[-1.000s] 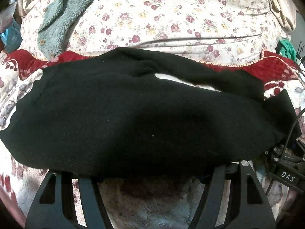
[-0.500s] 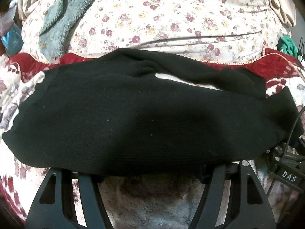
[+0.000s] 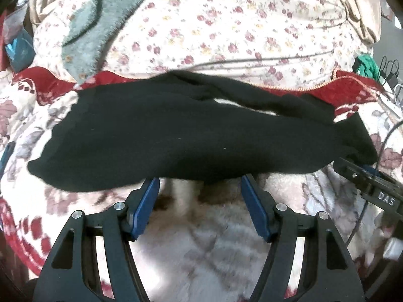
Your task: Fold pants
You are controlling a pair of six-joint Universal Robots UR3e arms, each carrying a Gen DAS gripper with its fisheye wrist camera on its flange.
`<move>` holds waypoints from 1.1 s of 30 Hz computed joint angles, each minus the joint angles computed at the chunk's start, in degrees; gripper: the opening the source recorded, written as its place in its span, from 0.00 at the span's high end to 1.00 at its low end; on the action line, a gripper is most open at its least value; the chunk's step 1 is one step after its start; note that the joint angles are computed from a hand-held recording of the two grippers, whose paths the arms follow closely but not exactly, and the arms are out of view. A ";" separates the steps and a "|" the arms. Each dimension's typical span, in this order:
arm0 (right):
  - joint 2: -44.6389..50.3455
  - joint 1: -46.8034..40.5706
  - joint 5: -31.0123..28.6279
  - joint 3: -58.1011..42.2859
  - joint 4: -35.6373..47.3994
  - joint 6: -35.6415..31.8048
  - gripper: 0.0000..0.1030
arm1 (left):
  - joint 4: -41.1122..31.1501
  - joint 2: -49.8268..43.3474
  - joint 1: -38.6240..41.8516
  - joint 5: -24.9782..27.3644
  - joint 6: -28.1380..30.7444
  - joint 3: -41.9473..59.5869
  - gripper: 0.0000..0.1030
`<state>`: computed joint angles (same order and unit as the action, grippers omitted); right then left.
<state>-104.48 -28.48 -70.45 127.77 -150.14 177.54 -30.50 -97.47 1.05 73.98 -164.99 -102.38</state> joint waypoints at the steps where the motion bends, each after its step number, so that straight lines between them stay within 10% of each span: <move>1: -2.27 -0.01 0.67 1.47 -0.66 0.88 0.22 | 0.36 1.57 0.73 -0.45 0.07 -1.11 0.34; 33: -10.93 6.45 5.62 2.89 -0.83 6.31 0.22 | -1.26 10.06 8.00 -4.25 0.11 -5.32 0.34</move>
<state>-115.41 -22.04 -64.83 130.66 -150.97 183.85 -31.76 -87.41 9.05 69.73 -164.88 -107.69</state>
